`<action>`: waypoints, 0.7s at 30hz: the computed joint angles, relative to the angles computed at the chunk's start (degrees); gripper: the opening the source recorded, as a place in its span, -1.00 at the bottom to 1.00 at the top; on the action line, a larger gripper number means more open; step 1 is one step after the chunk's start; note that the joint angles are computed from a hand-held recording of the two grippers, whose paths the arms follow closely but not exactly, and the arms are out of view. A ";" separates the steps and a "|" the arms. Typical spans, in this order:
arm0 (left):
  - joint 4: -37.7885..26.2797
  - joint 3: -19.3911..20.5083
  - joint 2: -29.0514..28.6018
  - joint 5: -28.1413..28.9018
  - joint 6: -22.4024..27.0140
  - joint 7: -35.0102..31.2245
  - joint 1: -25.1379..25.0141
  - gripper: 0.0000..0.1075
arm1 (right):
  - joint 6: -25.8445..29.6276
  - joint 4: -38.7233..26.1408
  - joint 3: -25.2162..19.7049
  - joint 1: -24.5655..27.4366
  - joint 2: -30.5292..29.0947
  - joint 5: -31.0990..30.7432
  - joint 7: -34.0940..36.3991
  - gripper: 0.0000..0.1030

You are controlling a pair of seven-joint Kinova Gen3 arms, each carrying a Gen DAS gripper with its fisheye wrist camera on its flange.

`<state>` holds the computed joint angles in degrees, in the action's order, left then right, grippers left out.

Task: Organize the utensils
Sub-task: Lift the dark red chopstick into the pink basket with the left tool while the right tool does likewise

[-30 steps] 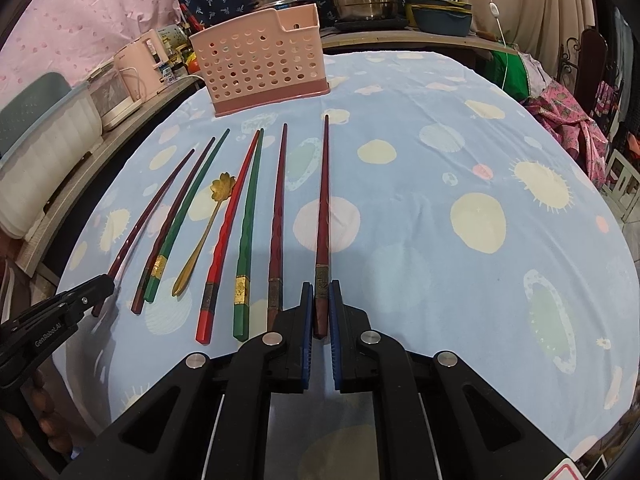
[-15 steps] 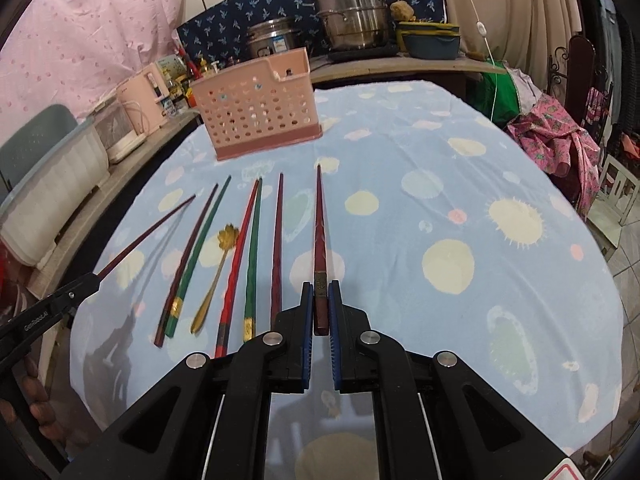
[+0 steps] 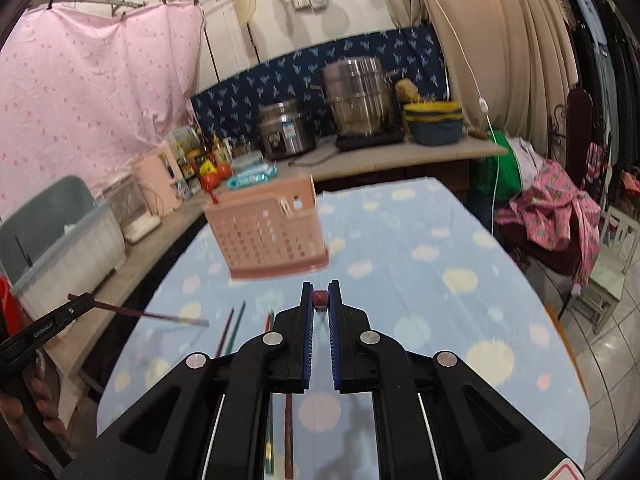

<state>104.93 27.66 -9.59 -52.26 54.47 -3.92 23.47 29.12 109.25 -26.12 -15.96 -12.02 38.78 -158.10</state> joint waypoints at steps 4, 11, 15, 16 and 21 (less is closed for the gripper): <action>-3.72 -1.54 0.67 -1.84 -1.93 -2.82 -0.96 -0.87 | -2.76 -3.22 3.27 0.07 1.52 -1.47 3.57 -0.86; -10.70 -4.21 2.39 -1.27 -7.50 -9.14 -3.18 -0.87 | -5.78 -9.98 8.48 -0.99 5.05 -7.55 12.46 -0.86; -14.72 -4.78 4.72 -4.46 -8.30 -9.82 -2.91 -0.87 | -6.67 -14.86 9.30 -1.30 7.66 -6.47 13.53 -0.86; -16.34 -4.72 5.78 -6.14 -8.27 -9.74 -3.06 -0.87 | -7.03 -16.42 9.69 -1.58 8.61 -5.82 13.48 -0.86; -21.52 -8.86 9.33 -10.60 -10.57 -9.70 -0.63 -0.87 | -8.06 -23.12 12.58 -4.73 13.03 -2.91 12.55 -0.86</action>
<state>83.41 18.80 -0.26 -62.86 43.90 -13.62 22.84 21.06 86.13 -13.54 -20.68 1.01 35.86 -145.54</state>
